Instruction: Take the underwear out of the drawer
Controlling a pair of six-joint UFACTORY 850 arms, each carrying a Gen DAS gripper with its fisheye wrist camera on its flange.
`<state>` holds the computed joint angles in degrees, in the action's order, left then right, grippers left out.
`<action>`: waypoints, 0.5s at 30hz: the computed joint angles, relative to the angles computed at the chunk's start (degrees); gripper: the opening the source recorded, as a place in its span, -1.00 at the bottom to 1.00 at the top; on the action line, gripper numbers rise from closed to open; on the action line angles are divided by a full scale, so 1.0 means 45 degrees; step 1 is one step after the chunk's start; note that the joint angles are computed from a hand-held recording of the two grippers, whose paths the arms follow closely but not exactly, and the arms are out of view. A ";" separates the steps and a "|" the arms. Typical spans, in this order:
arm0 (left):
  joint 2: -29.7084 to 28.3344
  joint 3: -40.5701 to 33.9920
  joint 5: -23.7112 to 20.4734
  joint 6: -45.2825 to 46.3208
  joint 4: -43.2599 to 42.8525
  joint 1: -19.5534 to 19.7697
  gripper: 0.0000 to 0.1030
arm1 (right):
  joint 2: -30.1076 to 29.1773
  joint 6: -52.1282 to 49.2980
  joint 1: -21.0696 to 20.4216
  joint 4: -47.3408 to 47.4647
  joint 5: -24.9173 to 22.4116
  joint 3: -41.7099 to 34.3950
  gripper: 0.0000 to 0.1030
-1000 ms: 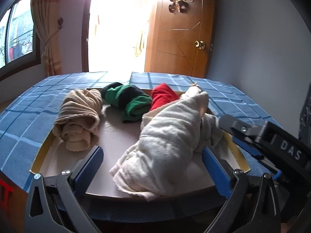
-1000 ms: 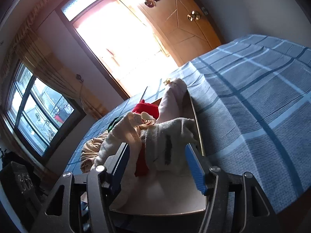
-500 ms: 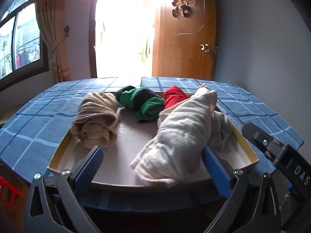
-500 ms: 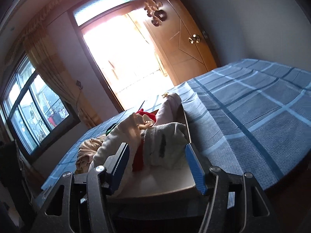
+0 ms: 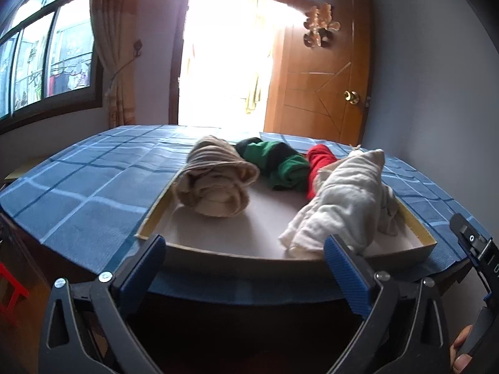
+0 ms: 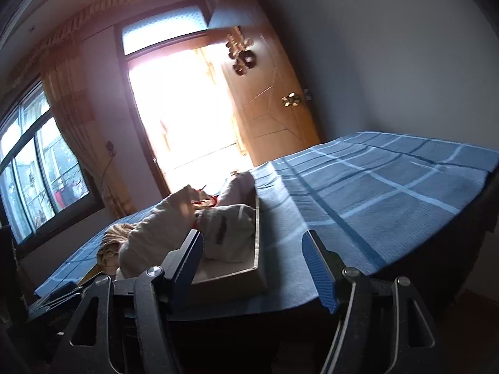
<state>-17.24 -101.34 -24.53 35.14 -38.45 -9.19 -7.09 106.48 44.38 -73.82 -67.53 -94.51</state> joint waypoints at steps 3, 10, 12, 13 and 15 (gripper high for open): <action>0.0414 0.0746 0.0945 0.0765 -0.0958 0.0141 0.99 | 0.0066 0.0294 0.0113 -0.0202 -0.0296 0.0241 0.33; 0.0824 0.1518 0.2693 0.1403 -0.2101 0.0564 0.99 | 0.0071 0.0421 0.0366 -0.0613 -0.0815 0.0367 0.34; 0.0655 0.1221 0.2398 0.0024 -0.0973 0.0822 0.99 | 0.0098 0.0417 0.0396 -0.0613 -0.0757 0.0413 0.34; 0.0545 0.1016 0.2142 -0.0583 -0.0461 0.0965 0.99 | 0.0131 0.0445 0.0406 -0.0588 -0.0728 0.0452 0.34; 0.0307 0.0570 0.1617 -0.1879 0.0462 0.1280 0.99 | 0.0193 0.0596 0.0424 -0.0599 -0.0739 0.0535 0.34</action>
<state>-15.86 -98.77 -17.26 26.69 -36.37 -3.43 -6.22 109.16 46.29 -76.51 -70.85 -92.10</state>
